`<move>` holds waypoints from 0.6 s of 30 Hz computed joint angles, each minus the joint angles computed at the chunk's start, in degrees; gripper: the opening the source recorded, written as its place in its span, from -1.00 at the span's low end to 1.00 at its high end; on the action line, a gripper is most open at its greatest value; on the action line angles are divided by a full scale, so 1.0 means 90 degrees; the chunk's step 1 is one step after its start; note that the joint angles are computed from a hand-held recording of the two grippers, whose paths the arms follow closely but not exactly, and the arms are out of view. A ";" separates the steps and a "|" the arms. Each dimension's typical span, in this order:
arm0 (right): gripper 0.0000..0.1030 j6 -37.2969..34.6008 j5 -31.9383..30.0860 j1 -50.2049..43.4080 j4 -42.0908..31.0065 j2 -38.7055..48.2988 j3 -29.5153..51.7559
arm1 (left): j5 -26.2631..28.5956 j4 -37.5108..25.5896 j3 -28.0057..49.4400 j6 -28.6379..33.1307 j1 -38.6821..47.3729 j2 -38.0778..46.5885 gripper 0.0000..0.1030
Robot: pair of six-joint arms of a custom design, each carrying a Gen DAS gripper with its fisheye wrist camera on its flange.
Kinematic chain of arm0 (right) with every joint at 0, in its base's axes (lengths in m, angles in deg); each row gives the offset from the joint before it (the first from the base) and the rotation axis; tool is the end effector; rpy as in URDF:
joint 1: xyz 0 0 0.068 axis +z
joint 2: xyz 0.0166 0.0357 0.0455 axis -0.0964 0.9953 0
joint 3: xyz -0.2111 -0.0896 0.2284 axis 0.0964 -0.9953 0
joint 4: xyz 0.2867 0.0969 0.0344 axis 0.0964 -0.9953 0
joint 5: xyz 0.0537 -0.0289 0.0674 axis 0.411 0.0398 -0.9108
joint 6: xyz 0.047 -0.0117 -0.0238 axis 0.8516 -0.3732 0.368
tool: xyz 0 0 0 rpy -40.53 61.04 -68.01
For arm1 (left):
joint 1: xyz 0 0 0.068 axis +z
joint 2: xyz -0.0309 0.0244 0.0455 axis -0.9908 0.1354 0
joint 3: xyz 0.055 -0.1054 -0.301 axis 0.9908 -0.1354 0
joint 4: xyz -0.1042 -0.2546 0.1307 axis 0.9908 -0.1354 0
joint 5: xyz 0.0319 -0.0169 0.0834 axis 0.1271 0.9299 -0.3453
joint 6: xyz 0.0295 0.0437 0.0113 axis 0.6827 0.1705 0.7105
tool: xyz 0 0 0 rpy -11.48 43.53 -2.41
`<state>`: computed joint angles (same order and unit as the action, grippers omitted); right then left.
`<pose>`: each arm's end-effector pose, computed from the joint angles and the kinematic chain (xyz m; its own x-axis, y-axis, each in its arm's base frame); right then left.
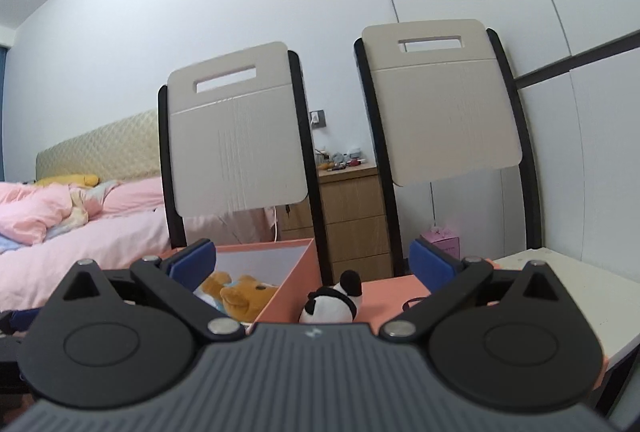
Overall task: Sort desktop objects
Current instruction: 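Move the right tool to the black-and-white panda plush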
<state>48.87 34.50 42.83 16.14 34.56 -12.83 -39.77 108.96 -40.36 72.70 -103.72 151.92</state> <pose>0.2125 0.1918 0.2211 -0.0089 0.2058 -0.9786 0.2363 0.9513 0.1979 0.2816 -0.1116 0.2147 -0.2158 0.0897 -0.9723 0.3836 0.9235 0.0000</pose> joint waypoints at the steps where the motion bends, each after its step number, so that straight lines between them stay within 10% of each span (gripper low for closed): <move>1: 1.00 0.0130 0.0001 -0.0007 -0.0101 -0.0045 -0.0006 | -0.0004 -0.0003 -0.0001 0.0002 -0.0004 -0.0002 1.00; 18: 1.00 0.1772 -0.0800 -0.0245 -0.3459 -0.0643 0.0631 | 0.0048 0.0027 0.0019 0.0011 0.0029 0.0027 1.00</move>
<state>64.82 27.30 40.63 -14.99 28.77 -7.15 -39.34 109.21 -40.19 72.80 -103.46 152.17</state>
